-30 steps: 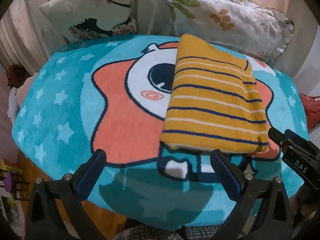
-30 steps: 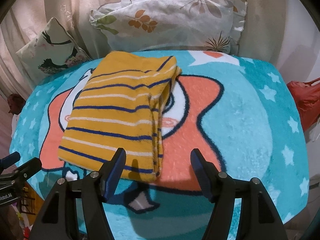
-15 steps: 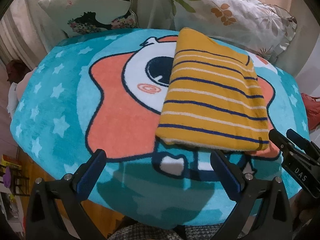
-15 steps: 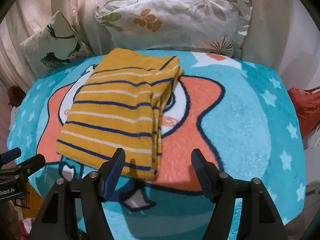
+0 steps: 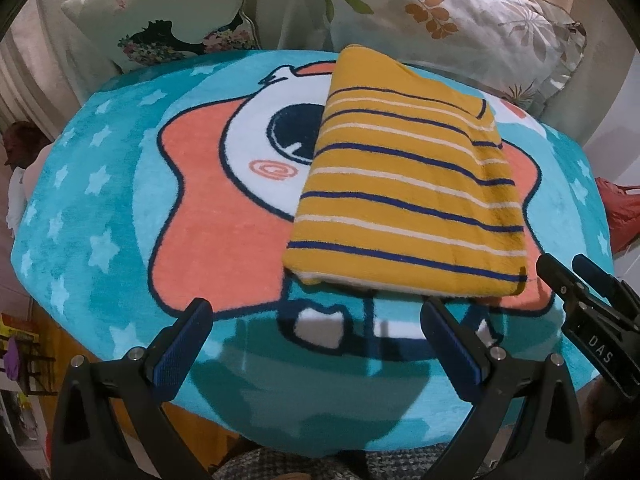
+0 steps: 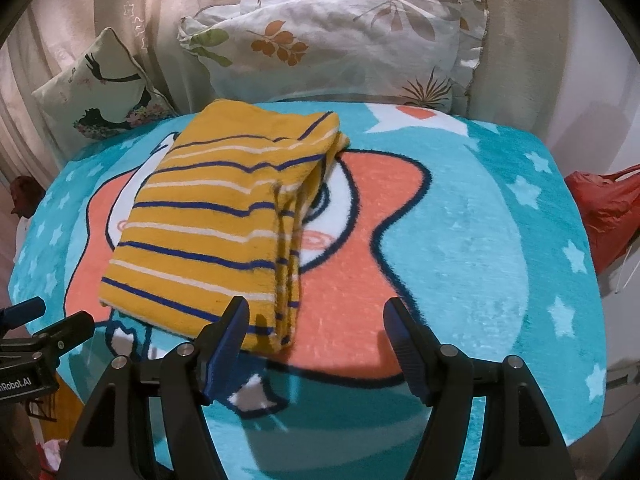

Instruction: Fold small clothes

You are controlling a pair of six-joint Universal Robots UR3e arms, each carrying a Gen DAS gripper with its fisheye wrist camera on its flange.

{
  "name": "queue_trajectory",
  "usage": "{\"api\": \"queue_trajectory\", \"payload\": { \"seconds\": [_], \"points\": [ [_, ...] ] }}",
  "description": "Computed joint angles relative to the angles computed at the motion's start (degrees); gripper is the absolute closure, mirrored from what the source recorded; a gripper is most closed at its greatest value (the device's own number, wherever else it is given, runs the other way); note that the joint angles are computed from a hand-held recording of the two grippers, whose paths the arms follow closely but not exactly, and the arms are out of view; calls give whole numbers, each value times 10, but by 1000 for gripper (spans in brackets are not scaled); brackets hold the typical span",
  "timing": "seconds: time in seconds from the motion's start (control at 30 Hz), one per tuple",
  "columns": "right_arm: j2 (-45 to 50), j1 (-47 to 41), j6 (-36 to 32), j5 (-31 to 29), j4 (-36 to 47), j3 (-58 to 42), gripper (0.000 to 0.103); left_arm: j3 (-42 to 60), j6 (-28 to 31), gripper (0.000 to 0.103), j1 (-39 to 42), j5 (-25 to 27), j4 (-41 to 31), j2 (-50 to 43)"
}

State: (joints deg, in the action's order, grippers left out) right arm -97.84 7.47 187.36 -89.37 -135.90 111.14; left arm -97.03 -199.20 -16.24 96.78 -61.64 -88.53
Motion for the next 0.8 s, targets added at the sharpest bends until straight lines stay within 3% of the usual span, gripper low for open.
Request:
{"api": "queue_trajectory", "payload": {
  "seconds": [0.8],
  "points": [
    [14,-2,-30,-2,-10,-7,27,11,-18,0,9,-42,6,-37]
  ]
}}
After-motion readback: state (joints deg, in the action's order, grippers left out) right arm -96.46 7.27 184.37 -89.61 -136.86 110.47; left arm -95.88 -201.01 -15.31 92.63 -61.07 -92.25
